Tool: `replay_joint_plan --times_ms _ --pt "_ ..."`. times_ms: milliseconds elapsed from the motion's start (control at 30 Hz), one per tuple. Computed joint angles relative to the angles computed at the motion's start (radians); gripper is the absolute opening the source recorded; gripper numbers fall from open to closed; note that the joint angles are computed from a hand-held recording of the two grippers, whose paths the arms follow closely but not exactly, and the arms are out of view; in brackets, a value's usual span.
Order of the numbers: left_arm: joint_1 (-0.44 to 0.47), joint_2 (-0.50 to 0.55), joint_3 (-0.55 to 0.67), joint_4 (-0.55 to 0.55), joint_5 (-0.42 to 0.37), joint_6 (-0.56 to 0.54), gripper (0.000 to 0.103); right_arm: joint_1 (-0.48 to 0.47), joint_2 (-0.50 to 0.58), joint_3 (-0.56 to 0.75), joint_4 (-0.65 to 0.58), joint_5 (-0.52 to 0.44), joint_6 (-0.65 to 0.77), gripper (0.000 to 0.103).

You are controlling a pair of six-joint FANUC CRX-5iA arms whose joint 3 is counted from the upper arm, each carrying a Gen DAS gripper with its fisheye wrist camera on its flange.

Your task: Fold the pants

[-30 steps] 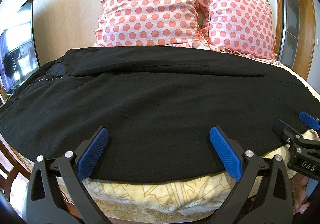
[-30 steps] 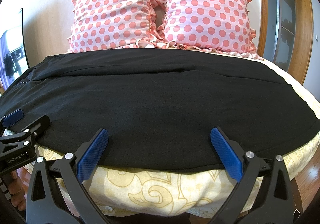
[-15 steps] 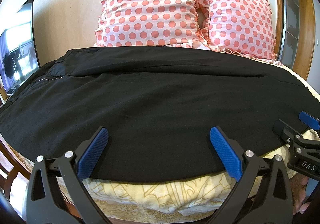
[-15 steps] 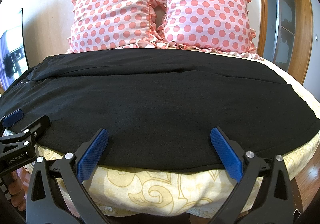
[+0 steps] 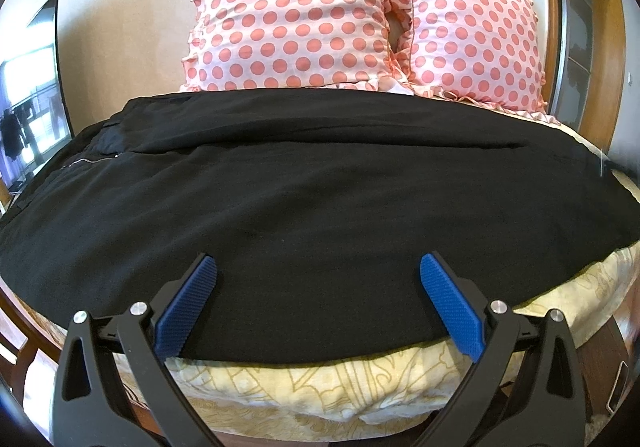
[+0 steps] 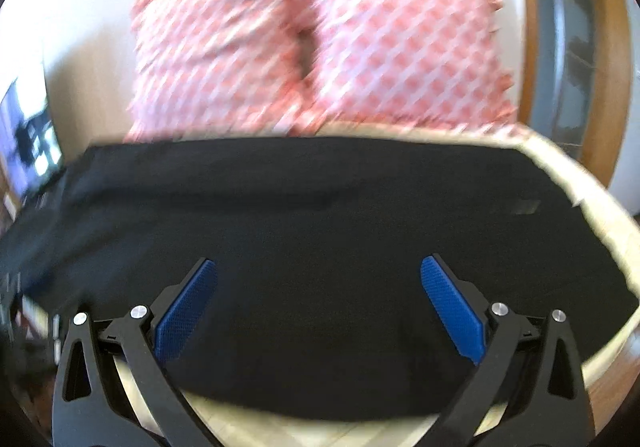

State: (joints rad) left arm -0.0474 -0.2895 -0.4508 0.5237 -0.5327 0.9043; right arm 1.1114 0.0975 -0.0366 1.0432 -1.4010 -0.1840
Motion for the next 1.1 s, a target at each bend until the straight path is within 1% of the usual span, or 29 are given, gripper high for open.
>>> replay_joint_plan --times_ms 100,133,167,200,267,300,333,367,400,433,467,533,567,600,700,733,767,800,833,867,900,933,967,1000,1033,1067,1100 --pt "0.011 0.003 -0.004 0.052 -0.025 -0.054 0.101 -0.127 -0.032 0.063 -0.079 -0.008 0.036 0.102" --pt "0.012 0.005 -0.005 0.068 -0.028 -0.070 0.101 -0.192 -0.032 0.096 -0.126 -0.006 0.056 0.102" --pt "0.017 0.004 -0.016 0.121 -0.030 -0.118 0.101 -0.242 -0.022 0.127 -0.161 -0.012 0.073 0.102" --pt "0.017 0.001 -0.024 0.154 -0.022 -0.149 0.101 -0.314 0.003 0.181 -0.217 -0.031 0.100 0.102" --pt "0.017 -0.008 -0.045 0.224 -0.004 -0.219 0.101 -0.408 0.040 0.252 -0.305 -0.067 0.125 0.102" --pt "0.016 -0.012 -0.054 0.253 0.007 -0.249 0.101 -0.477 0.064 0.300 -0.381 -0.062 0.141 0.102" --pt "0.014 -0.014 -0.063 0.287 0.018 -0.281 0.101 -0.516 0.068 0.307 -0.420 -0.051 0.135 0.094" --pt "0.013 -0.014 -0.069 0.316 0.025 -0.307 0.101 -0.563 0.085 0.332 -0.472 -0.045 0.133 0.081" --pt "0.014 -0.011 -0.069 0.334 0.027 -0.322 0.101 -0.606 0.103 0.356 -0.520 -0.047 0.115 0.073" --pt "0.015 -0.007 -0.066 0.340 0.024 -0.326 0.101 -0.631 0.113 0.368 -0.546 -0.051 0.103 0.063" --pt "0.018 -0.005 -0.066 0.349 0.017 -0.333 0.101 -0.654 0.129 0.382 -0.566 -0.056 0.091 0.059" --pt "0.024 0.008 -0.060 0.368 0.004 -0.347 0.101 -0.688 0.172 0.419 -0.581 -0.085 0.093 0.058" --pt "0.026 0.011 -0.059 0.369 0.003 -0.348 0.101 -0.690 0.191 0.433 -0.557 -0.106 0.099 0.058" --pt "0.029 0.018 -0.051 0.359 0.001 -0.340 0.101 -0.695 0.226 0.468 -0.537 -0.143 0.125 0.058" --pt "0.033 0.034 -0.034 0.334 -0.006 -0.316 0.101 -0.698 0.274 0.503 -0.513 -0.182 0.179 0.058" --pt "0.035 0.038 -0.029 0.325 -0.010 -0.306 0.101 -0.690 0.301 0.520 -0.491 -0.217 0.211 0.052" --pt "0.037 0.043 -0.022 0.316 -0.014 -0.295 0.101 -0.677 0.308 0.513 -0.469 -0.223 0.226 0.048" --pt "0.038 0.044 -0.023 0.320 -0.015 -0.294 0.101 -0.666 0.280 0.464 -0.454 -0.191 0.211 0.044" --pt "0.040 0.043 -0.026 0.327 -0.015 -0.299 0.101 -0.659 0.250 0.417 -0.443 -0.161 0.186 0.030" --pt "0.042 0.043 -0.028 0.334 -0.017 -0.302 0.101 -0.653 0.209 0.356 -0.438 -0.116 0.153 0.013" --pt "0.045 0.043 -0.028 0.334 -0.018 -0.298 0.101 -0.664 0.147 0.278 -0.438 -0.036 0.120 0.010" --pt "0.047 0.042 -0.029 0.336 -0.021 -0.298 0.101 -0.663 0.068 0.175 -0.432 0.063 0.051 0.006" --pt "0.049 0.040 -0.032 0.342 -0.024 -0.300 0.101 -0.658 0.017 0.110 -0.427 0.117 0.004 0.003" --pt "0.052 0.038 -0.035 0.351 -0.028 -0.305 0.101 -0.653 -0.032 0.047 -0.416 0.165 -0.044 0.003" --pt "0.056 0.036 -0.039 0.367 -0.033 -0.311 0.101 -0.634 -0.096 -0.041 -0.370 0.227 -0.119 0.002" --pt "0.059 0.032 -0.044 0.381 -0.037 -0.316 0.101 -0.602 -0.154 -0.119 -0.305 0.266 -0.197 0.002" --pt "0.059 0.029 -0.048 0.392 -0.037 -0.320 0.101 -0.566 -0.186 -0.154 -0.258 0.265 -0.246 0.002"
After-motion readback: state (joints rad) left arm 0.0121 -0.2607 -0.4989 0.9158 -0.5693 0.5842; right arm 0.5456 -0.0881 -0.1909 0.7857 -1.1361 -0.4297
